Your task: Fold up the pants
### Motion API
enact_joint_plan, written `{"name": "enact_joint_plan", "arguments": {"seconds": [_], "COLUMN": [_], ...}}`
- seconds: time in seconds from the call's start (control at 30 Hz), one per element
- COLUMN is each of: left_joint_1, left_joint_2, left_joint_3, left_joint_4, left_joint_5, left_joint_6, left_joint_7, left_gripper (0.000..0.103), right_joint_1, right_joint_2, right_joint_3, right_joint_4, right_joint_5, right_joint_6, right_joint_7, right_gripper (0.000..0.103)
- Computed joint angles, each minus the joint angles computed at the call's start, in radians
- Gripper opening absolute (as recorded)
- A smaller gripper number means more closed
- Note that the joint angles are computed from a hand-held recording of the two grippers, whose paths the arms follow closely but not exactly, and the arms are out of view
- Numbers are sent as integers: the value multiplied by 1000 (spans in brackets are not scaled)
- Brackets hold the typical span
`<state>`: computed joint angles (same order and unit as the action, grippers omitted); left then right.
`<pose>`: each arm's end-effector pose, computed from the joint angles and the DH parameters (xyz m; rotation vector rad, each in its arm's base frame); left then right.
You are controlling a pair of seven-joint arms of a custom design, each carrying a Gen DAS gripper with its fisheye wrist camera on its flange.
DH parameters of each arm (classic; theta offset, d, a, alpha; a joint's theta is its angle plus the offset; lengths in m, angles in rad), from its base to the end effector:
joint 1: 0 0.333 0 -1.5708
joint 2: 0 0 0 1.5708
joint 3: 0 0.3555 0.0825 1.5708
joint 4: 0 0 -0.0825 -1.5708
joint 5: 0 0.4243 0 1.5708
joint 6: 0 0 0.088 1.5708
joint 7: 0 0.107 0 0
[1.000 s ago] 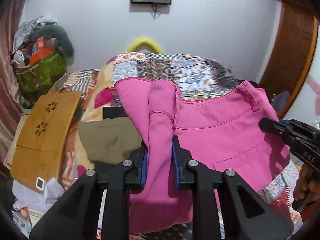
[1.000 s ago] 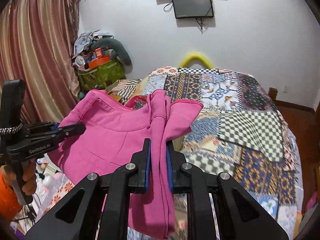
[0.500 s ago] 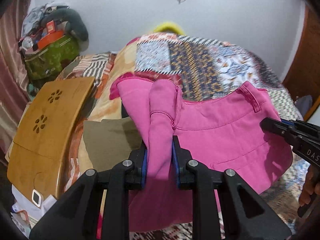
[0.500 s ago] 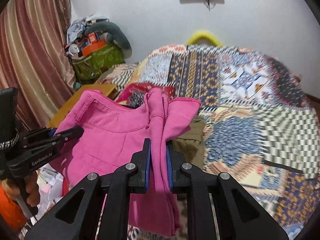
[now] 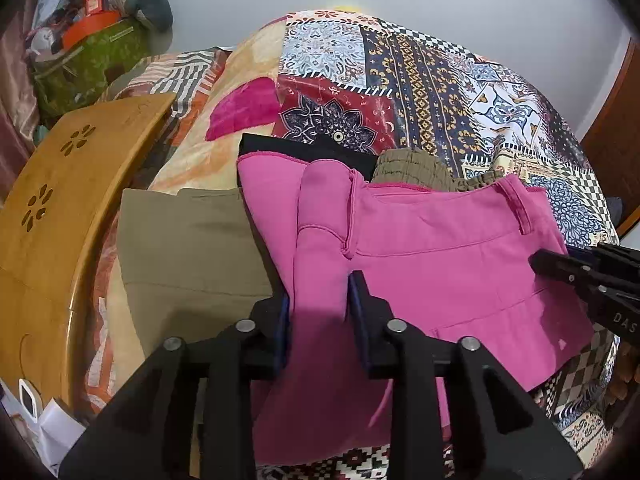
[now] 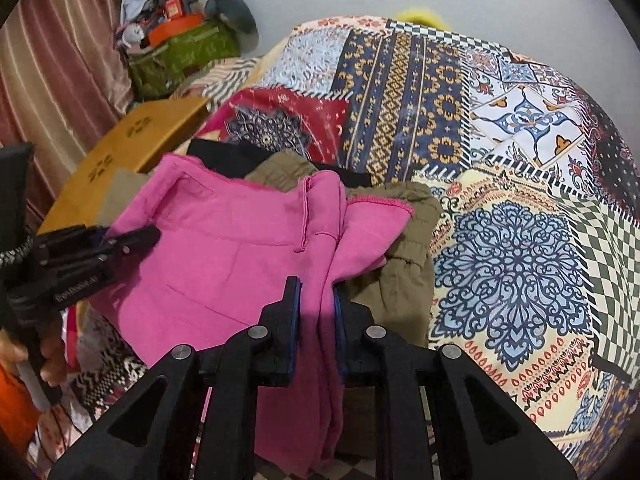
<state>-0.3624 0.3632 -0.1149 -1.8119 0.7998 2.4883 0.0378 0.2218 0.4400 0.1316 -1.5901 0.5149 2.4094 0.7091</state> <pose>0.6371 -0.3249 0.3886 -2.2596 1.3417 -0.5602 0.7213 0.2527 0.4418 -2.3983 0.8772 -0.1075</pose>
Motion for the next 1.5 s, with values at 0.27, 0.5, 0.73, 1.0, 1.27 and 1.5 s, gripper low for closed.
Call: {"name": "enact_joint_plan", "arguments": {"seconds": [0.27,0.5,0.73,1.0,1.27,1.5], "left_joint_1": [4,-23,-79,-187,-343,-489], "left_joint_2": [-54,-117,-227,-328,-291,-213], "left_joint_3": [-18,-63,-129,-240,-328,-326], "left_joint_4": [-48,-49,-30,35,156,244], "left_joint_5": [-29,-36,27,205,434,559], "left_joint_6": [-72,-211,-340,-542,-780,-951], "left_joint_7": [30,46,38,-56,-137,-207], "left_gripper": [55,55,56,59,60,72], "right_joint_1": [26,-12,-53,-15,40,61], "right_joint_2": [-20,-133,-336,-643,-930,-1074], "right_joint_3": [-42,-31,-26,-138,-247,-300], "right_joint_4": [-29,-138,-279,-454,-647,-759], "right_joint_5": [-107,-69,199,547,713,767], "right_joint_6": [9,22,16,-58,-73,-43], "right_joint_7": [80,29,-165,-400,-574,-610], "right_gripper": [44,54,54,54,54,65]}}
